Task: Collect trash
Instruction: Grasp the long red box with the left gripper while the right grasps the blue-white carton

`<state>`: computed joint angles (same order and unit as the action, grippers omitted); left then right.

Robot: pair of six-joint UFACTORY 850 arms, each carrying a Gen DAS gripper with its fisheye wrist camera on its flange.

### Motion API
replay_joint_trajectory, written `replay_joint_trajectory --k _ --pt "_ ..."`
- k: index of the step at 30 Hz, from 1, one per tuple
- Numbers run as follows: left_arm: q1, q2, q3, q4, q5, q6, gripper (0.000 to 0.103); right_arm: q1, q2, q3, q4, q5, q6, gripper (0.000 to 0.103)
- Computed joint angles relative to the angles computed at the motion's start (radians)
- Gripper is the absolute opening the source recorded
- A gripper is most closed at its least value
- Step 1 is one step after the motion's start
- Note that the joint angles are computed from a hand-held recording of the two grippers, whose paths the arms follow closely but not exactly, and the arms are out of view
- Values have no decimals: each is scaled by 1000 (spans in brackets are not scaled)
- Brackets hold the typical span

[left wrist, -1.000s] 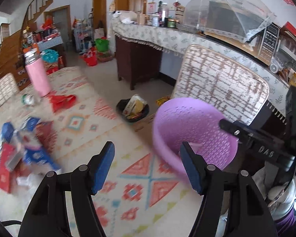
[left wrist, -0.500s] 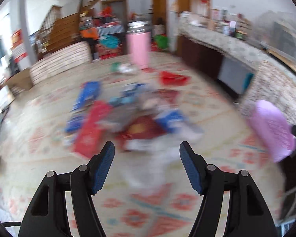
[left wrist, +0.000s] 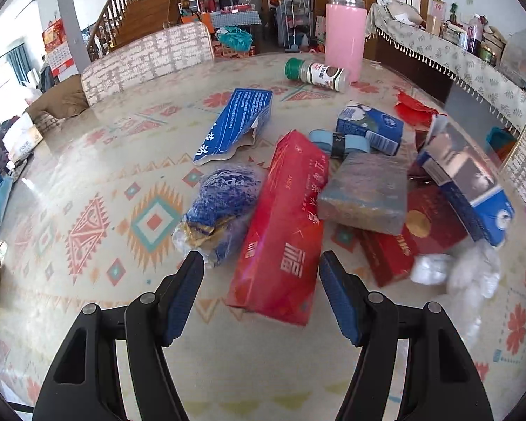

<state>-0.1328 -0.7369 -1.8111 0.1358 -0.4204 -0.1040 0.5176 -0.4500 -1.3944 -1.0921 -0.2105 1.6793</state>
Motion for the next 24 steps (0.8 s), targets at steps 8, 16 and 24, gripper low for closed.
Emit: replay_joint_trajectory --k 8,16,24 --pt "11 -16 -15 -177 -42 158 44 24 -118 -179 359 -10 -425 86" --pt "41 73 84 -491 -101 511 44 25 -258 -406 697 -53 -830 86" --pt "71 115 131 -705 -68 714 67 24 -485 -799 908 -256 -1111 86"
